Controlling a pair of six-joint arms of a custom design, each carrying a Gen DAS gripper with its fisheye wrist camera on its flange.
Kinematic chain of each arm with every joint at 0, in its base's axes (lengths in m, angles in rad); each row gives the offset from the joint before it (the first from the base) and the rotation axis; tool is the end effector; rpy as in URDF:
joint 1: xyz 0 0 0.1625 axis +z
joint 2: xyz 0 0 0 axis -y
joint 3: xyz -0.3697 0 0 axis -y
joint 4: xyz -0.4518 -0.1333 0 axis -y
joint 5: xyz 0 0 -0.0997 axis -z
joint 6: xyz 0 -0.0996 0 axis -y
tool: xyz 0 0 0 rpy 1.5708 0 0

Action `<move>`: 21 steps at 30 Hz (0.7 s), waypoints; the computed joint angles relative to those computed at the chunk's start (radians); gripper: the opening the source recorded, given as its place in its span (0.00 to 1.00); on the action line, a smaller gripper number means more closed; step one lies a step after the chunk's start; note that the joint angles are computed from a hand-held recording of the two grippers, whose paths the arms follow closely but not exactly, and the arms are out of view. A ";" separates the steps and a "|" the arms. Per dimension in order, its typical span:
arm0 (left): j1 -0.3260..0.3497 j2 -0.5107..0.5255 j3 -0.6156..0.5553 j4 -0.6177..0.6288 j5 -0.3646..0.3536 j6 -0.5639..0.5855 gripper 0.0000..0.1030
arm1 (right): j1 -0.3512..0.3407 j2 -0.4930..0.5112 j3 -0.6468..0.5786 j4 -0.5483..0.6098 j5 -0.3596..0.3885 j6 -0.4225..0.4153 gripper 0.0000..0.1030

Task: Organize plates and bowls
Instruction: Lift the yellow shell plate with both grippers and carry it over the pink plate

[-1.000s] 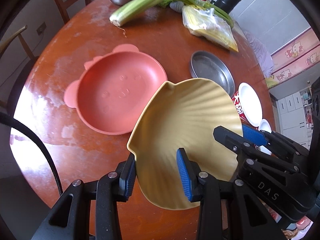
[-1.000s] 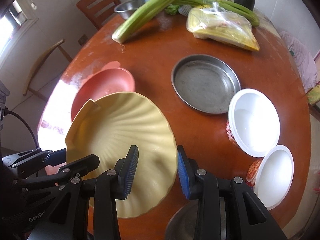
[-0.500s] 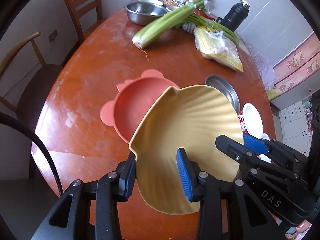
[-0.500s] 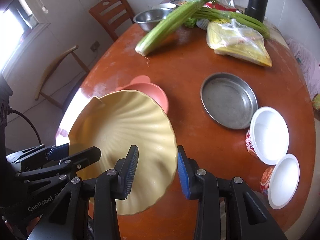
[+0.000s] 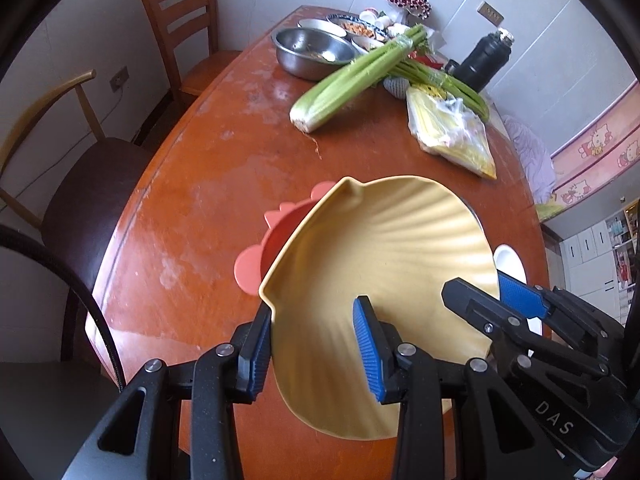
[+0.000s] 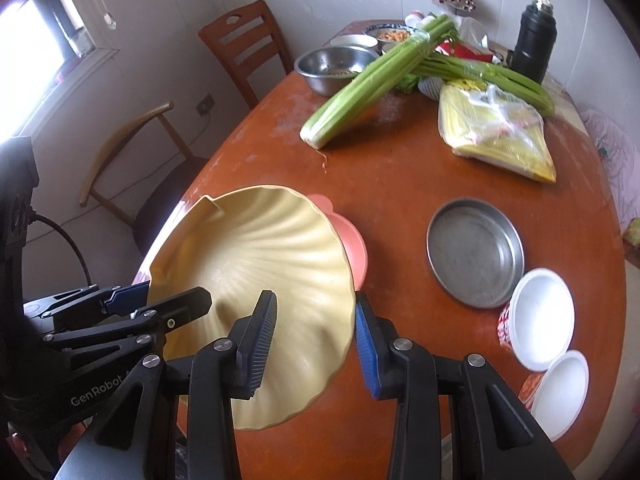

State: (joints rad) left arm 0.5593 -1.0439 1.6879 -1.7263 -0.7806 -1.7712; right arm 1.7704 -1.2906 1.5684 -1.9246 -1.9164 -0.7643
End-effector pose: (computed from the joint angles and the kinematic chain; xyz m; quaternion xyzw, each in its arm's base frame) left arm -0.4023 -0.4926 0.1021 -0.2456 0.8662 -0.3276 0.2863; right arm 0.2251 -0.6107 0.3080 0.4505 -0.8753 -0.0119 0.1754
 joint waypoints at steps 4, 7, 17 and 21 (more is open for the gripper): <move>0.016 -0.005 -0.010 0.016 0.014 0.012 0.38 | 0.013 0.033 -0.030 0.002 0.005 0.005 0.38; 0.034 -0.008 -0.018 0.021 0.022 0.023 0.38 | 0.023 0.066 -0.060 0.000 0.007 0.005 0.38; 0.094 0.007 -0.035 0.022 0.022 0.043 0.38 | 0.018 0.162 -0.132 0.016 0.010 0.011 0.38; 0.113 0.018 -0.030 0.006 0.001 0.047 0.38 | 0.008 0.191 -0.150 0.028 0.004 0.011 0.38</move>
